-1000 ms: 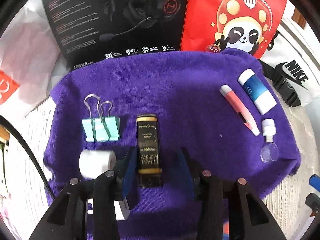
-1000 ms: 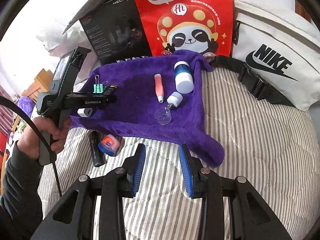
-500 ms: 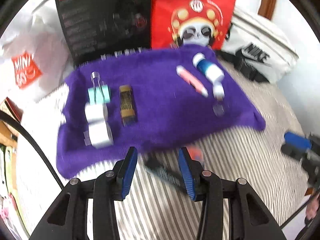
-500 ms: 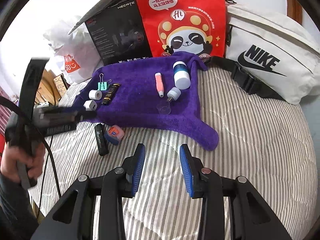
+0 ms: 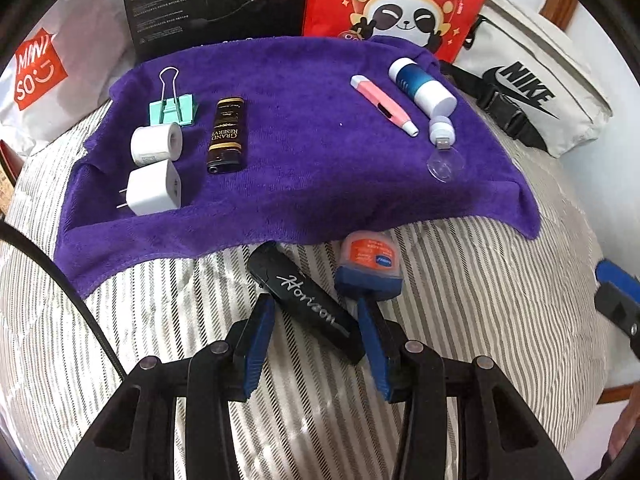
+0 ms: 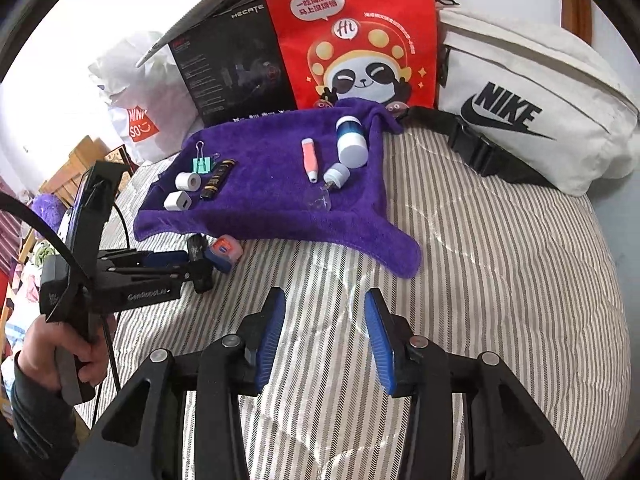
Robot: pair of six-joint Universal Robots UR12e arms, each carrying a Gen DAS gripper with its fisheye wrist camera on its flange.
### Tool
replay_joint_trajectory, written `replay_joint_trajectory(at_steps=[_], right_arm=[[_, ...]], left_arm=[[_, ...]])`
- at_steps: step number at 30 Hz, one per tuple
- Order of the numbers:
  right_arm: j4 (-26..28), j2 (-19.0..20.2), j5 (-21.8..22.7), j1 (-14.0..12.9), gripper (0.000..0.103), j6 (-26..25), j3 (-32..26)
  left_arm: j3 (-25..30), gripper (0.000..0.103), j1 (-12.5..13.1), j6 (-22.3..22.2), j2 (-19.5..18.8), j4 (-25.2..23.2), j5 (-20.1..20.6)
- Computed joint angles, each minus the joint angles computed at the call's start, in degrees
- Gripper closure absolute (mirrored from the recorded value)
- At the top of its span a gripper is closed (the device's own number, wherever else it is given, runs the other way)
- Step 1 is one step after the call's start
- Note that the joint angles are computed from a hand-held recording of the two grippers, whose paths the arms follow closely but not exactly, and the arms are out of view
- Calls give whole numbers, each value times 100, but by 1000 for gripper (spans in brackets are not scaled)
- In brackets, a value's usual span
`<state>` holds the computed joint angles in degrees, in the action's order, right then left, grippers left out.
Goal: Organize rigid objects
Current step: 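Grasp the black Horizon case with the left tool beside the towel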
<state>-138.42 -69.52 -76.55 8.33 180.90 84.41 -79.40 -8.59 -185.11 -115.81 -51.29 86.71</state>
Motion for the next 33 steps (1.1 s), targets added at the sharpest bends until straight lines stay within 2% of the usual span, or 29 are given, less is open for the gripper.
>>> replay_joint_trajectory(at_steps=[6,10,15,16,17,18,23,27,33], right_arm=[[57,1,0,-22,62,28,49],[60,23,54,-32,62,53,57],[92,74,111,-37,62,35,26],[106,83,112,-36,62,27,20],[118,88,106,-39,62,26,21],[118,89,111,-42,62,32,28],[164,102,120,-50,62,61,44],[243,136,141,-45,62,44,14],[310,185,212,7,62,-47,-37]], left_arm=[[-139,58,-46,239,91,72,387],[-281,58,10,191,193,125,557],[-305,61,-1,311,148,350,560],[-305,65,-2,307,140,390,541],[-298,78,2,287,137,398,508],[-293,81,5,251,138,403,498],[-253,80,11,241,122,330,454],[-185,79,-37,256,81,281,610],[-278,81,40,286,133,385,367]])
